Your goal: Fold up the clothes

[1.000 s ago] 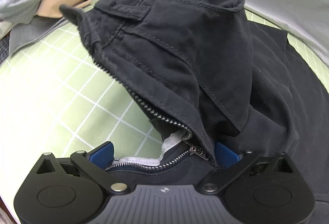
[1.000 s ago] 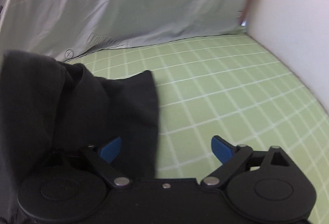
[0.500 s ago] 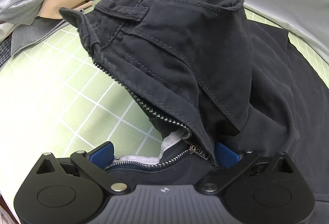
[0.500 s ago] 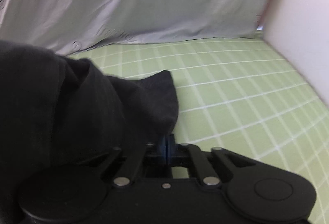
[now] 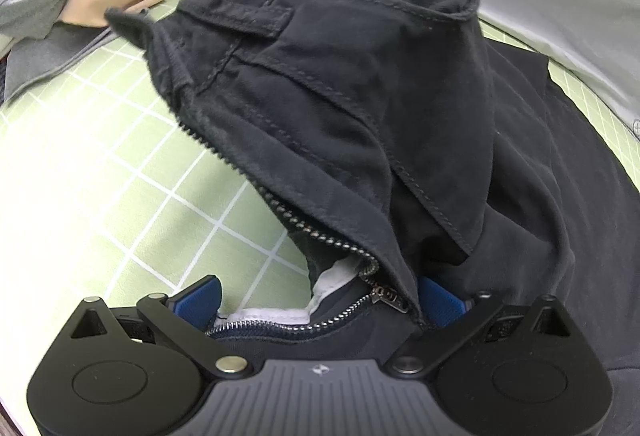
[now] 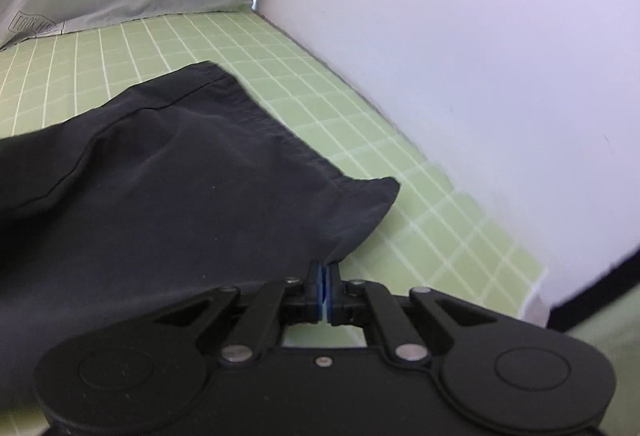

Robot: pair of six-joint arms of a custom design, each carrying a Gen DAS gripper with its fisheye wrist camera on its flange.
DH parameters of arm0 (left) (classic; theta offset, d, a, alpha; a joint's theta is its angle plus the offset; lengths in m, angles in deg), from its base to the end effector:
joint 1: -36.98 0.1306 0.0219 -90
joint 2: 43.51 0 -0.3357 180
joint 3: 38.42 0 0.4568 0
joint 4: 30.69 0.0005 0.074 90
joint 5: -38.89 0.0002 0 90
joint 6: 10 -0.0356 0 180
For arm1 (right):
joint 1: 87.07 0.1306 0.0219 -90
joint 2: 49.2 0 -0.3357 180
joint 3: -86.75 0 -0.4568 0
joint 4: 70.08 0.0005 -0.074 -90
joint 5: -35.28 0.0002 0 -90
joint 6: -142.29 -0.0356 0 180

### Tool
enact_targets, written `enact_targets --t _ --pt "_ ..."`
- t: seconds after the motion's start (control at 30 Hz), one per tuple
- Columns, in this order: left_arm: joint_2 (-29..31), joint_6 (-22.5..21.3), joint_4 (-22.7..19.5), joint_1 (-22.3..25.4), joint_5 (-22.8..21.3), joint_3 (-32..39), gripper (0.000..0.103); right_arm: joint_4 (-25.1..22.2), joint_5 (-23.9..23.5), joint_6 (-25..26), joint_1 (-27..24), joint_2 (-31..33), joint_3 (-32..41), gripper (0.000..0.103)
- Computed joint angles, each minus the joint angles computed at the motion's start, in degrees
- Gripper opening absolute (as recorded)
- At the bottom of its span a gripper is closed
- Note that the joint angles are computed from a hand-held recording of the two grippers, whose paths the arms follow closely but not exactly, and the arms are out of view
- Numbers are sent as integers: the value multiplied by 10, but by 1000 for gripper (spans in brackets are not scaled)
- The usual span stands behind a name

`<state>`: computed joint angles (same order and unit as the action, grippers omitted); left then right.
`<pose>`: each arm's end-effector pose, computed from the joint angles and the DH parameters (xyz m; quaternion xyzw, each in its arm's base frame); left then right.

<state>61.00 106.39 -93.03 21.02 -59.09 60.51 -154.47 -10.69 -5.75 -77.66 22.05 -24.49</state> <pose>0.5796 -0.1611 0.3099 -0.1023 0.9739 -0.0053 0.2028 0.3747 0.0365 0.3292 0.3909 0.8403 -0.2976 0.2290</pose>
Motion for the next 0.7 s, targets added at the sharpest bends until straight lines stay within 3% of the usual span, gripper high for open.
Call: enact_targets --t 0.17,0.27,0.37,0.6,0.7 --pt "-18 -10 10 3 5 -22 103 31 -5 -56 -4 -44 -4 1" --pt "-51 -25 23 7 10 -48 103 62 -4 -42 -9 -52 -4 2" --pt "-98 -21 41 8 17 -87 103 59 0 -24 0 -44 -2 3" --pt "-235 78 84 12 42 -203 103 111 -70 -52 -5 -106 -48 37" --pt "-288 130 97 13 56 -255 103 134 -100 -60 -9 -133 -71 44"
